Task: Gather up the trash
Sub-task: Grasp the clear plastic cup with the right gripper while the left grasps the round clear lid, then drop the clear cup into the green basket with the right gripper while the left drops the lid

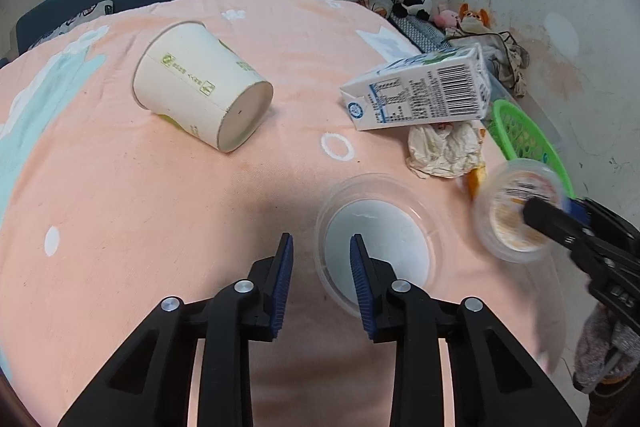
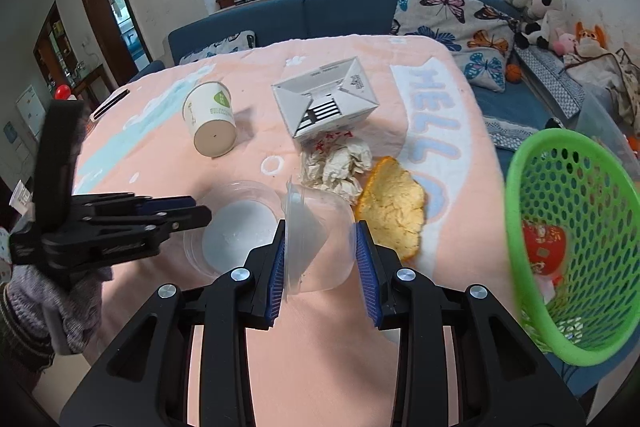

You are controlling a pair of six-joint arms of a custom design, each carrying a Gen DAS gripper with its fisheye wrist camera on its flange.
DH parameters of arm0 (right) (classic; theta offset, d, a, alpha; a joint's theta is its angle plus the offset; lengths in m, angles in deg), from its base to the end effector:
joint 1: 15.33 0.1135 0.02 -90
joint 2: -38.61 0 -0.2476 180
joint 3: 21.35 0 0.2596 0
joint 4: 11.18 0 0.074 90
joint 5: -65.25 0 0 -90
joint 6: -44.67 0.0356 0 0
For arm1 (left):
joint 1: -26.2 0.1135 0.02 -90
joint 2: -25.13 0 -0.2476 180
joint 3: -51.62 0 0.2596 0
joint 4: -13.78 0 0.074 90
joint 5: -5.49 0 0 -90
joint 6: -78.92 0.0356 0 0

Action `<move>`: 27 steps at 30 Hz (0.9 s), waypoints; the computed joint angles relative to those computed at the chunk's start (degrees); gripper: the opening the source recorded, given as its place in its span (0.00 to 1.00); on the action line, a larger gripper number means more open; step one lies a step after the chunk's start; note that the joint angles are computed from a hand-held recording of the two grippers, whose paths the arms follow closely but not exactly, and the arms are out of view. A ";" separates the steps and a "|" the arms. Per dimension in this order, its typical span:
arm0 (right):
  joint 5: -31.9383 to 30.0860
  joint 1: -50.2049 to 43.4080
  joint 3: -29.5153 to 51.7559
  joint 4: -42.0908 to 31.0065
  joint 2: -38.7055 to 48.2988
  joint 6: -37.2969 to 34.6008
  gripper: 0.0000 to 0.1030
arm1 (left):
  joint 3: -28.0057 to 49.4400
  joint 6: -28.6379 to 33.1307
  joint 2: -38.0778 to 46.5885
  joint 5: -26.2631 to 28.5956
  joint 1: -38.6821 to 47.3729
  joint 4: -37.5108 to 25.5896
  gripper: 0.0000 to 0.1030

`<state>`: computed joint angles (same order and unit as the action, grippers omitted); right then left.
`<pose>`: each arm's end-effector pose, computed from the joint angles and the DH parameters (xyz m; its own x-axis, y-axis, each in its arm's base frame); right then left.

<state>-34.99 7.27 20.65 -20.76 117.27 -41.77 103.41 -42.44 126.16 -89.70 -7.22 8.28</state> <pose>0.2330 0.1038 0.1225 -0.6960 -0.2235 -0.6823 -0.4493 0.8768 0.1711 0.2522 -0.1626 0.0705 -0.8447 -0.0635 -0.5314 0.0765 0.9684 -0.2374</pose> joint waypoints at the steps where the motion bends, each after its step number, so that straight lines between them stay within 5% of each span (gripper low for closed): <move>1: -0.10 -0.35 -0.24 -0.25 -0.57 -0.11 0.32 | 0.52 0.16 0.72 0.21 0.29 -0.01 0.24; 17: -1.72 -7.57 -5.43 -5.14 -11.52 -2.51 0.32 | 3.04 -0.48 2.51 -3.99 -1.82 -1.78 0.04; 27: -6.11 -19.53 -5.38 -7.99 -13.60 -6.82 0.32 | -2.88 -3.00 -7.74 -3.08 -5.04 -1.89 0.04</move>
<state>-41.10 -12.26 15.27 -28.75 103.67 -48.60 100.54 -45.45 118.42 -92.78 -12.26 6.39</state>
